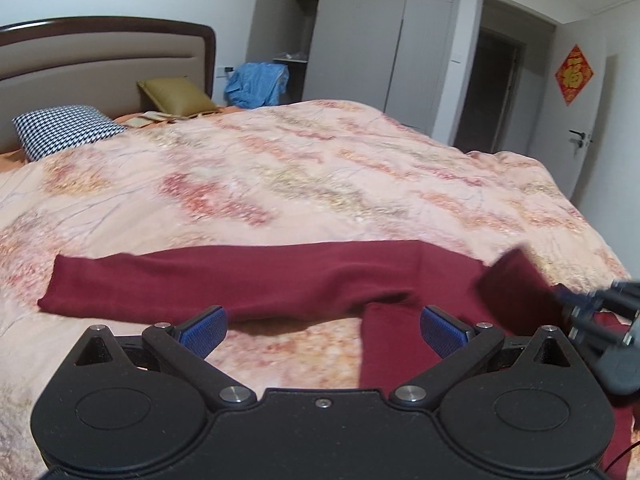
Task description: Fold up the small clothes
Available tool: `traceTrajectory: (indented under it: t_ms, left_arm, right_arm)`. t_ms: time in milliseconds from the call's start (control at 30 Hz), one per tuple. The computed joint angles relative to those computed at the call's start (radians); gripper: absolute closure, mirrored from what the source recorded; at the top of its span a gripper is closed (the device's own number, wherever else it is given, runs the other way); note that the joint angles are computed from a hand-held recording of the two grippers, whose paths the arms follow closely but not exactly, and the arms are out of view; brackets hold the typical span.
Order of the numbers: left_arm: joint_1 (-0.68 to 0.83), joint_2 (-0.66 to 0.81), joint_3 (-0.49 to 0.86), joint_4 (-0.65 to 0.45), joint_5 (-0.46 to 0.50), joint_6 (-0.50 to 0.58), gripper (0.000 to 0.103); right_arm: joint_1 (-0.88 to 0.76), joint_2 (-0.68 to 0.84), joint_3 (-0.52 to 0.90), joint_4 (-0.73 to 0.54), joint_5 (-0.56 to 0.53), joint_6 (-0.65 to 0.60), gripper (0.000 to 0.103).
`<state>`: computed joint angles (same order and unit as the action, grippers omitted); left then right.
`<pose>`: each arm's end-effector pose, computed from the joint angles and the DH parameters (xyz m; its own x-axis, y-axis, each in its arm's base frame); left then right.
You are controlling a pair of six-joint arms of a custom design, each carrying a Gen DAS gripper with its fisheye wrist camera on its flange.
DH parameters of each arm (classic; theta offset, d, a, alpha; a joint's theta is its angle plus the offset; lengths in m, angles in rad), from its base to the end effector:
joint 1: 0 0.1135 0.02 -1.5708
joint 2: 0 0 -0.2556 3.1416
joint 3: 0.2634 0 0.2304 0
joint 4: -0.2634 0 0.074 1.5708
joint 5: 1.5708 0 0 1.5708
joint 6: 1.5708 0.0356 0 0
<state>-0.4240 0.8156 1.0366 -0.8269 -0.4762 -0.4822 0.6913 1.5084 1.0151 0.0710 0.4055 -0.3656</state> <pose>0.1302 -0.0409 0.3467 -0.4702 -0.2399 -0.8493 -0.2210 0.9637 -0.1499 0.2599 0.1968 0.2724 -0.1846 -0.5791 -0.7941 -0.4011 0.7820 -0.4771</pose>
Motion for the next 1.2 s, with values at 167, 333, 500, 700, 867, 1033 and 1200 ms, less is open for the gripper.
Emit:
traceTrajectory:
  t_ms: [167,333,500,700,867,1033,1200]
  left_arm:
    - [0.062,0.001,-0.044,0.054,0.062,0.019,0.001]
    - [0.051,0.046,-0.079,0.156,0.13,0.015,0.001]
    - [-0.005,0.116,-0.1,0.275,0.187,0.014,0.001]
    - [-0.055,0.284,-0.07,0.364,0.285,-0.001,0.001]
    - [-0.046,0.404,-0.043,0.403,0.385,-0.078,0.014]
    - [-0.011,0.438,-0.068,0.5,0.459,-0.187,0.061]
    - [-0.043,0.49,-0.028,0.558,0.454,-0.084,0.101]
  right_arm:
    - [0.115,0.051,-0.034,-0.016,0.058,-0.041,0.097]
    - [0.086,-0.038,-0.083,-0.093,-0.045,-0.015,0.059]
    - [-0.033,-0.236,-0.184,-0.128,-0.194,0.049,0.025]
    - [-0.311,-0.45,-0.259,-0.226,-0.395,0.145,0.006]
    - [-0.649,-0.479,-0.27,-0.28,-0.586,0.274,0.005]
    - [-0.929,-0.401,-0.287,-0.252,-0.768,0.385,0.005]
    - [-1.052,-0.246,-0.26,-0.181,-0.892,0.505,0.022]
